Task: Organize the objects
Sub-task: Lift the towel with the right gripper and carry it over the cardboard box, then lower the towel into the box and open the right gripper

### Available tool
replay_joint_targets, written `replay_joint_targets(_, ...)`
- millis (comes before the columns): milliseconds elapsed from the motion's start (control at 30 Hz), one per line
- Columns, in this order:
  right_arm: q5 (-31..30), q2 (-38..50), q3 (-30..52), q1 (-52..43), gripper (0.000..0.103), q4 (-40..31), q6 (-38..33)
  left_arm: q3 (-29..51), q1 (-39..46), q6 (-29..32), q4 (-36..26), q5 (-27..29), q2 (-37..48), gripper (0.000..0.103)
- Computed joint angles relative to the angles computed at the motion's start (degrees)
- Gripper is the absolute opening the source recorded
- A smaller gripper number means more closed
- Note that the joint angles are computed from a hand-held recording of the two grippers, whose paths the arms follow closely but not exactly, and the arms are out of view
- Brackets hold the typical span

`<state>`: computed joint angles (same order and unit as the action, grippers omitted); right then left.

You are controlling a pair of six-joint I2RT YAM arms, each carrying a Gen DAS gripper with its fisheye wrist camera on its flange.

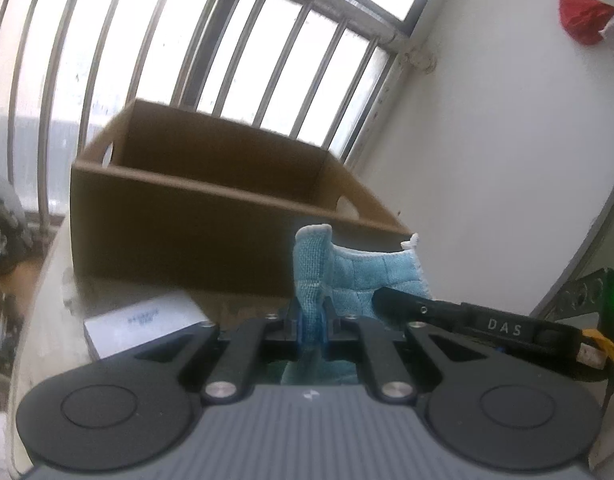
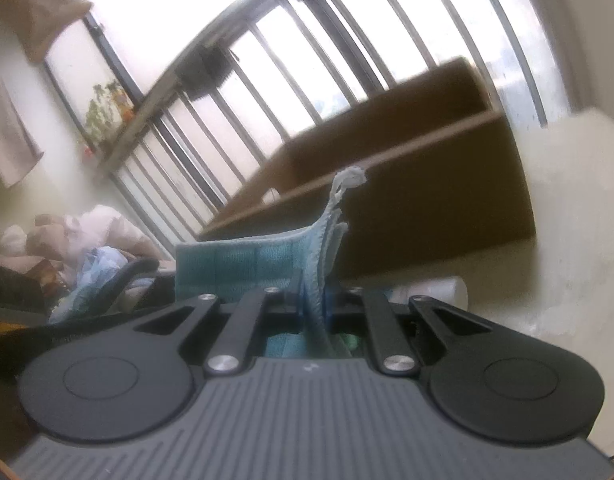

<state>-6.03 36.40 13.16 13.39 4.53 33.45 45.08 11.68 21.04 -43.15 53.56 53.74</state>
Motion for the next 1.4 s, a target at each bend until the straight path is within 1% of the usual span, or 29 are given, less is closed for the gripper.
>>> replay_joint_targets(100, 2.7, -2.3, 2.1, 1.4, 0.007, -2.8, -1.2, 2.2, -0.4, -0.7, -0.4, 1.5, 0.5, 0.009)
replay_joint_targets(200, 3.1, -2.3, 5.2, 0.7, 0.007, -4.6, -2.0, 5.2, -1.7, -3.1, 0.1, 2.4, 2.6, 0.009)
replay_joint_targets(367, -1.3, 1.1, 11.3, -4.2, 0.007, -5.3, -4.7, 10.3, -7.4, -10.6, 6.2, -0.4, 4.7, 0.009)
replay_joint_targets(467, -3.7, 6.1, 17.3, -7.1, 0.007, -6.0, -7.1, 14.7, -11.7, -14.5, 8.6, -3.2, 8.4, 0.009)
replay_joint_targets(533, -6.7, 10.5, 22.0, -9.9, 0.007, -6.5, -9.1, 16.9, -15.3, -18.0, 12.0, -7.4, 10.4, 0.009)
replay_joint_targets(633, -9.4, 16.8, 28.2, -13.1, 0.007, -7.0, -11.3, 21.5, -19.8, -21.6, 15.5, -13.0, 14.4, 0.009)
replay_joint_targets(767, -14.3, 27.5, 37.8, -17.8, 0.007, -9.0, -12.5, 28.5, -23.8, -24.0, 16.8, -17.5, 22.1, 0.009)
replay_joint_targets(867, -17.4, 36.0, 45.1, -21.0, 0.007, -11.1, -13.3, 33.8, -26.0, -23.9, 16.8, -21.3, 28.0, 0.009)
replay_joint_targets(933, -18.1, 41.7, 50.0, -22.6, 0.007, -12.8, -13.9, 38.5, -26.8, -24.0, 15.1, -21.7, 33.0, 0.009)
replay_joint_targets(967, -18.4, 44.8, 52.9, -23.4, 0.007, -14.3, -14.6, 38.8, -26.6, -23.8, 14.8, -21.1, 34.2, 0.009)
replay_joint_targets(1100, -17.5, 55.5, 63.5, -24.8, 0.007, -20.7, -17.7, 49.3, -28.7, -24.3, 11.3, -22.9, 45.5, 0.009)
replay_joint_targets(1233, -15.2, 67.1, 76.0, -25.2, 0.007, -28.1, -20.3, 65.2, -30.6, -24.7, 4.1, -24.8, 59.1, 0.009)
replay_joint_targets(1300, -13.3, 72.4, 82.4, -25.2, 0.007, -32.0, -22.3, 73.6, -31.3, -24.4, -0.5, -25.5, 65.4, 0.009)
replay_joint_targets(1400, -10.3, 79.8, 92.2, -24.5, 0.007, -38.2, -24.2, 83.6, -32.2, -24.1, -6.0, -26.4, 72.8, 0.009)
